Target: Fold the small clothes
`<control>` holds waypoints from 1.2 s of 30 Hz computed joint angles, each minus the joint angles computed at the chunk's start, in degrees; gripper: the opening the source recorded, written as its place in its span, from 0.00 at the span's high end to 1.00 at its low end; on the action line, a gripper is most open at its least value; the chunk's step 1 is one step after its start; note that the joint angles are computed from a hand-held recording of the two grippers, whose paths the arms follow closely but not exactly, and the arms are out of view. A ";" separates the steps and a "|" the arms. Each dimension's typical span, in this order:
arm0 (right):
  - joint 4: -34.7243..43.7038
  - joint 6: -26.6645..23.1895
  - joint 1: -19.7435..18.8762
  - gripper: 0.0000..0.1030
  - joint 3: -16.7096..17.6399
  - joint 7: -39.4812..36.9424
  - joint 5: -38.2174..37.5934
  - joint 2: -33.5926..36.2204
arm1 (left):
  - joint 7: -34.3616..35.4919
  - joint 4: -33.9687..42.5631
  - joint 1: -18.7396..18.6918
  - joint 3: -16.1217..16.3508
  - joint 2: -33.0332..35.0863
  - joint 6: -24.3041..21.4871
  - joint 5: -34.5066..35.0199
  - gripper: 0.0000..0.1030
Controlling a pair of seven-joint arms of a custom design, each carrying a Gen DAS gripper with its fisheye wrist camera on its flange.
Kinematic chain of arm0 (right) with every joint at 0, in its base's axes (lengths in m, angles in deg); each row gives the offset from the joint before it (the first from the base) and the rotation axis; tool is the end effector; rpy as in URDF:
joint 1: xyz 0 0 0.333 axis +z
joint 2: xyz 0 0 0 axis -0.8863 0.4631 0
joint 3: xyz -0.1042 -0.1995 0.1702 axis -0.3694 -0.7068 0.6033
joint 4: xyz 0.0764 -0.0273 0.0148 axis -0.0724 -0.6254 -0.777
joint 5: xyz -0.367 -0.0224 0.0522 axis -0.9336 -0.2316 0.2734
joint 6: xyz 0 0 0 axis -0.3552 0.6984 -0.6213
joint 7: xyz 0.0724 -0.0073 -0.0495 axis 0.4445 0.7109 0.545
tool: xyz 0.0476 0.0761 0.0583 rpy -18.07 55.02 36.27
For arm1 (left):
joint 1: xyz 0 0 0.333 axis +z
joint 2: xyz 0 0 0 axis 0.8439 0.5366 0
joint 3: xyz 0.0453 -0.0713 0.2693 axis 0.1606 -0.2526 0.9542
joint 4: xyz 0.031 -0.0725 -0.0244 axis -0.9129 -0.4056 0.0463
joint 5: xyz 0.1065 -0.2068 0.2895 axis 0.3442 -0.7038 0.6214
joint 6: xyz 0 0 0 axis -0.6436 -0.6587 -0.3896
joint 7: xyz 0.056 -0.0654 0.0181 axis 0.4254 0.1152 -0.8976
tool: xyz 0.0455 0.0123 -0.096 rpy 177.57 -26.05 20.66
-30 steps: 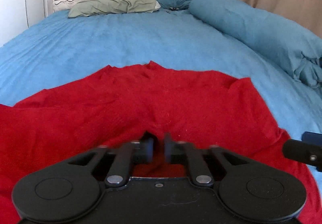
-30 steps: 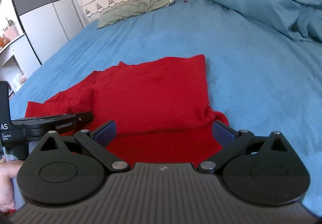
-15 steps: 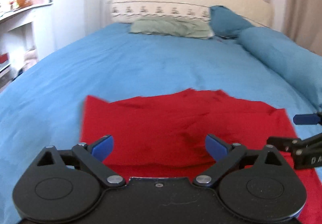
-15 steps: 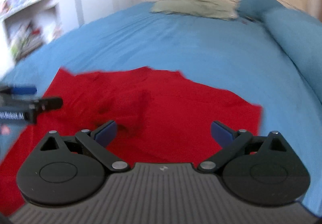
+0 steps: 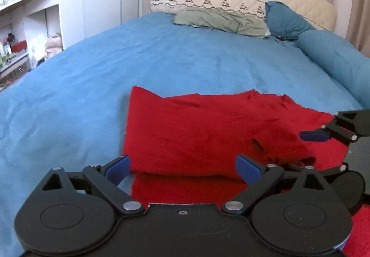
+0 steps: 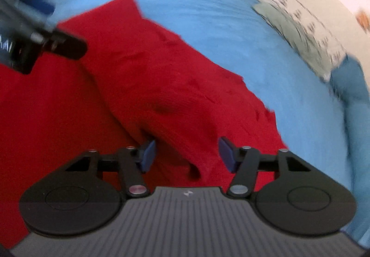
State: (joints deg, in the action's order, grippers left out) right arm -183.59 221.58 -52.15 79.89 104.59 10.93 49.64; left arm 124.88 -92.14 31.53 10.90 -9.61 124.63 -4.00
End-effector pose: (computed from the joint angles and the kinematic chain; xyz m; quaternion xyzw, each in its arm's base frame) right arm 0.4713 0.1493 0.3519 -0.7916 0.4714 -0.3802 0.0816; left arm 0.4982 -0.2745 0.3994 -0.5046 0.7517 -0.3711 0.2062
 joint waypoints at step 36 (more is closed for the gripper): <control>-16.94 -2.19 -14.40 0.80 -3.37 36.08 -9.52 -16.53 | -29.16 9.55 1.61 2.77 8.74 -7.00 25.98 0.02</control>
